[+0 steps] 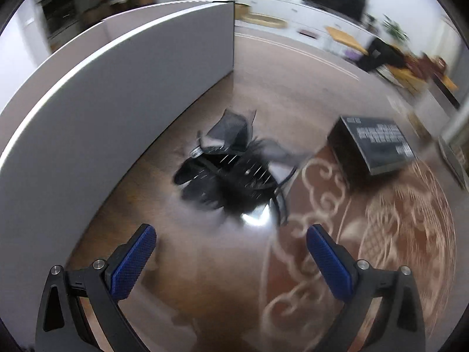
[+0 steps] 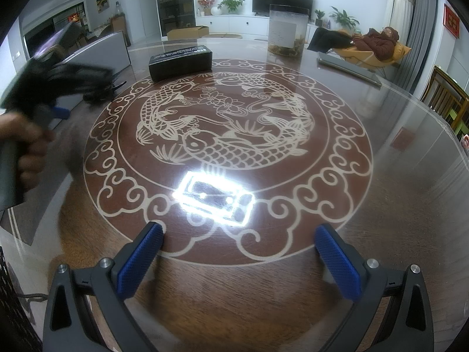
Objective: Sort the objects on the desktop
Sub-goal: 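Lower the left tool onto the black mesh bow hair clip and close on it, then hold the bow clip with the left tool while the right tool grasps the black odor-removing bar box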
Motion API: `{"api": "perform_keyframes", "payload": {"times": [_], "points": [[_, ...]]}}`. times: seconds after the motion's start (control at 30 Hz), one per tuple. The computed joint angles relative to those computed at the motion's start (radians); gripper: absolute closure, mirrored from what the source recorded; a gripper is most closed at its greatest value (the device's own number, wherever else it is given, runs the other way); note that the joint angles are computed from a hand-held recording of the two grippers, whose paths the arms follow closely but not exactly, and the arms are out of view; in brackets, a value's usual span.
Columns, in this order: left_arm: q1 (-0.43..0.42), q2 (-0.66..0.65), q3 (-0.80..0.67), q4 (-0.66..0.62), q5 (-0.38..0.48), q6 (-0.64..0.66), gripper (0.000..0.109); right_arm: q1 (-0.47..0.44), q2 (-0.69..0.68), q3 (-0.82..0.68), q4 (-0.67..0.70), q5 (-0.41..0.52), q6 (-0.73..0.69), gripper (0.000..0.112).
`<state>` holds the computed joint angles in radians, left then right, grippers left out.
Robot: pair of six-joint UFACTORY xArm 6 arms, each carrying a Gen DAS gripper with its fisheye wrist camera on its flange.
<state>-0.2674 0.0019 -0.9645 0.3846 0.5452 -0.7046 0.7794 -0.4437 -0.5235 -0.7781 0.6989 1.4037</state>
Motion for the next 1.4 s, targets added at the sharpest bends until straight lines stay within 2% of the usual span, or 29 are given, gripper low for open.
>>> {"api": "perform_keyframes", "payload": {"times": [0.1,0.2,0.3,0.43,0.5,0.63,0.67,0.7,0.9,1.1,1.2,1.4], "points": [[-0.035,0.079,-0.098,0.102,0.1,-0.193,0.006,0.0,0.0,0.0,0.0,0.0,0.0,0.009],[-0.035,0.107,-0.127,0.132,0.11,-0.339,0.006,0.0,0.001,0.0,0.0,0.0,0.001,0.009],[-0.039,0.146,-0.179,0.167,0.159,-0.443,0.006,0.0,0.0,0.0,0.0,0.0,0.0,0.009],[-0.028,0.201,-0.249,0.145,0.193,-0.451,0.006,0.0,0.001,0.0,-0.001,0.0,0.001,0.009],[-0.014,0.217,-0.259,0.139,0.158,-0.39,0.006,0.0,0.0,0.0,-0.001,0.0,0.001,0.009],[0.029,0.216,-0.211,0.116,-0.019,-0.152,0.007,0.0,0.0,0.001,-0.001,0.0,0.001,0.009],[0.039,0.207,-0.188,0.112,-0.067,-0.098,0.014,0.0,0.0,0.001,-0.001,0.0,0.001,0.009],[0.051,0.186,-0.153,0.123,-0.125,-0.052,0.028,0.0,0.0,0.001,-0.001,0.0,0.001,0.009],[0.07,0.091,0.02,-0.041,-0.294,0.255,0.028,0.0,-0.001,0.001,-0.001,0.0,0.001,0.009],[0.077,-0.109,0.277,-0.225,-0.375,0.512,0.028,0.0,0.0,0.001,-0.001,-0.001,0.001,0.009],[0.077,-0.261,0.406,-0.308,-0.366,0.613,0.028,0.0,0.001,0.0,0.0,0.0,0.001,0.009],[0.075,-0.359,0.516,-0.459,-0.393,0.795,0.028,0.0,0.001,0.0,0.0,0.0,0.001,0.009]]}}
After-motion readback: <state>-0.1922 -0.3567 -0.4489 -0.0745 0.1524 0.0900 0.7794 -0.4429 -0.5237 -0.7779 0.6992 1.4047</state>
